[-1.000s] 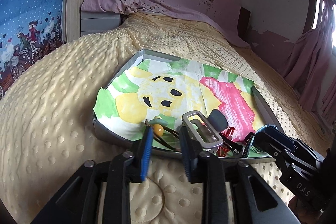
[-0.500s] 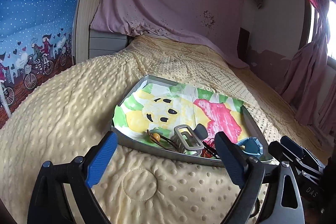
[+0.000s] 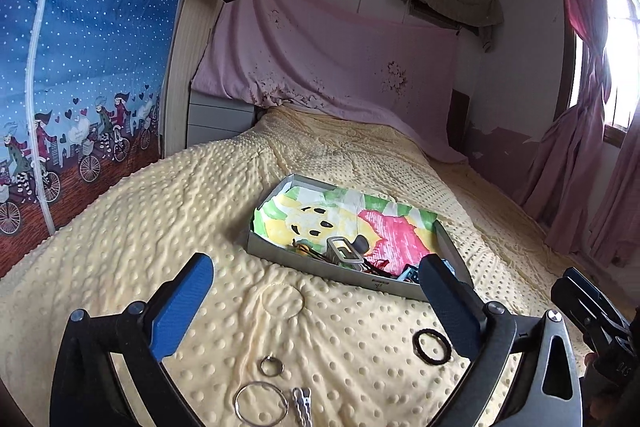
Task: Organize jewelry
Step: 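Withdraw both tools and move them toward the silver key ring and alligator clip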
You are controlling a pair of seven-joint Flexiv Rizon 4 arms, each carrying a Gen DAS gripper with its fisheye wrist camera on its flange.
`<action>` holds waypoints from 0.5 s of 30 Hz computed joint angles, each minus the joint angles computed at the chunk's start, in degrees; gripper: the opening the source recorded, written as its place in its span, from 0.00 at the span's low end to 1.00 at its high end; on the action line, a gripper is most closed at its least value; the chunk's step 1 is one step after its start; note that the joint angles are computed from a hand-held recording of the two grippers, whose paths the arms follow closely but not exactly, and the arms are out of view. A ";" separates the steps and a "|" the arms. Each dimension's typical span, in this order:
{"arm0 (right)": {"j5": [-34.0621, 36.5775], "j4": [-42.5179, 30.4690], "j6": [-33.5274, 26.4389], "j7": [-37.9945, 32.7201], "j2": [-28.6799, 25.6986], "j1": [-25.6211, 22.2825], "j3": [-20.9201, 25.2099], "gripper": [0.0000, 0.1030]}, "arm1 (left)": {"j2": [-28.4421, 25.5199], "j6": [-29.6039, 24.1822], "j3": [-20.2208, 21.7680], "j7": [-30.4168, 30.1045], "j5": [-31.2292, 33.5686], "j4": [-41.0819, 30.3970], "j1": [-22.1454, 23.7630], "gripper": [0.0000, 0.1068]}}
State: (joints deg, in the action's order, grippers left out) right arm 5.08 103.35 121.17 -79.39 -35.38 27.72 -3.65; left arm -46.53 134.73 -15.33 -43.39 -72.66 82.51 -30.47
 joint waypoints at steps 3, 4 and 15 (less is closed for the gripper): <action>2.00 4.70 2.41 -2.27 3.16 1.87 -0.37 0.99 | 3.14 2.12 0.69 -5.30 3.19 6.48 -0.50 0.96; 2.86 6.10 2.89 -3.12 4.24 2.52 -0.39 0.99 | 4.00 2.81 1.01 -6.25 3.49 8.13 -0.88 0.96; 15.37 18.50 10.25 -13.39 12.93 7.41 3.05 0.99 | 9.46 13.40 1.83 -15.01 4.84 23.72 -4.81 0.96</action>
State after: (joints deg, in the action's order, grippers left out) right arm 20.45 121.85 131.42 -92.77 -22.45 35.13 -0.60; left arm -37.07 148.13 -13.50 -58.40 -67.82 106.22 -35.28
